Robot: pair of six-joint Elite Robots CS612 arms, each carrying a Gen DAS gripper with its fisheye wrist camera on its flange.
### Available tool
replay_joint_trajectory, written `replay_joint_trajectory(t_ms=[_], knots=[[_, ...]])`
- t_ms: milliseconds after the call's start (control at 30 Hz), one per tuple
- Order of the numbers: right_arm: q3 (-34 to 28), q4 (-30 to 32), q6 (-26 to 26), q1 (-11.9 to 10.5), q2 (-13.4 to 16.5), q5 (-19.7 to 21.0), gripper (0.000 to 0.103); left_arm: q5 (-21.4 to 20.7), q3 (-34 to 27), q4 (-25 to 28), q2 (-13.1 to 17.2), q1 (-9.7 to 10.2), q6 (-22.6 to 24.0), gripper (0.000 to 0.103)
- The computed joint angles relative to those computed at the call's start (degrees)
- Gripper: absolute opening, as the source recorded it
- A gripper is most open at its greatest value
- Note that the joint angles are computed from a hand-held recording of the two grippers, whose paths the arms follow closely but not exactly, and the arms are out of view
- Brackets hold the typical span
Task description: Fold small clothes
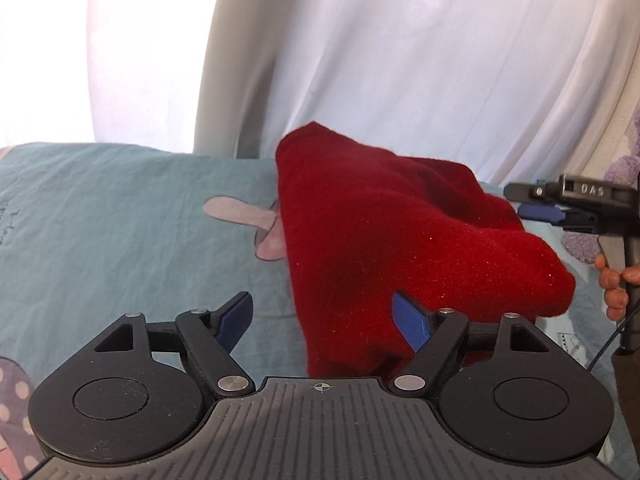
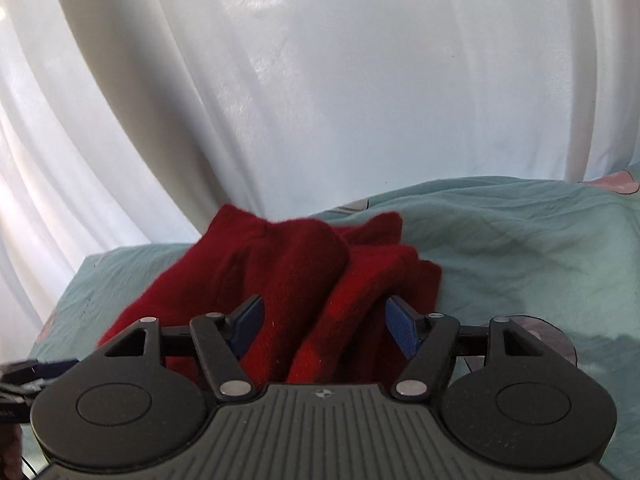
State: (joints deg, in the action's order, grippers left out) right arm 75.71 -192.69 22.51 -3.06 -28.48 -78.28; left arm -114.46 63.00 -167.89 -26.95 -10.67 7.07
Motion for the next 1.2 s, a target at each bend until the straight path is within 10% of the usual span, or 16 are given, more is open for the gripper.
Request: replay_joint_trajectory(t_ms=[467,567,733,967,1100,1200], knots=[[-9.1,12.8,5.0,-0.1,4.1,15.8,0.068,-0.3,2.3,2.2,-0.8,-1.31,5.7,0.084],[-9.3,14.0,1.3,1.1,3.9,11.3,0.015,-0.2,2.9,3.2,-1.4,-1.15,6.8,0.084],[-1.5,-2.3,-5.5,2.1,0.2,0.7,0.013,-0.2,3.5,0.8,-2.4,-0.22,6.2,0.084],[1.1,-2.2,-17.9,4.0,1.8,-16.4,0.014,-1.5,-2.1,2.9,0.1,-0.43,-0.7,0.086],[2.6,-0.1,-8.8,3.2,-0.2,-13.7,0.028,-2.1,-5.5,8.4,2.0,-1.17,0.8,0.087],[5.3,-2.2,-7.9,4.0,-2.6,-19.2,0.033,-2.0,-5.0,7.0,2.0,-1.23,1.8,0.087]])
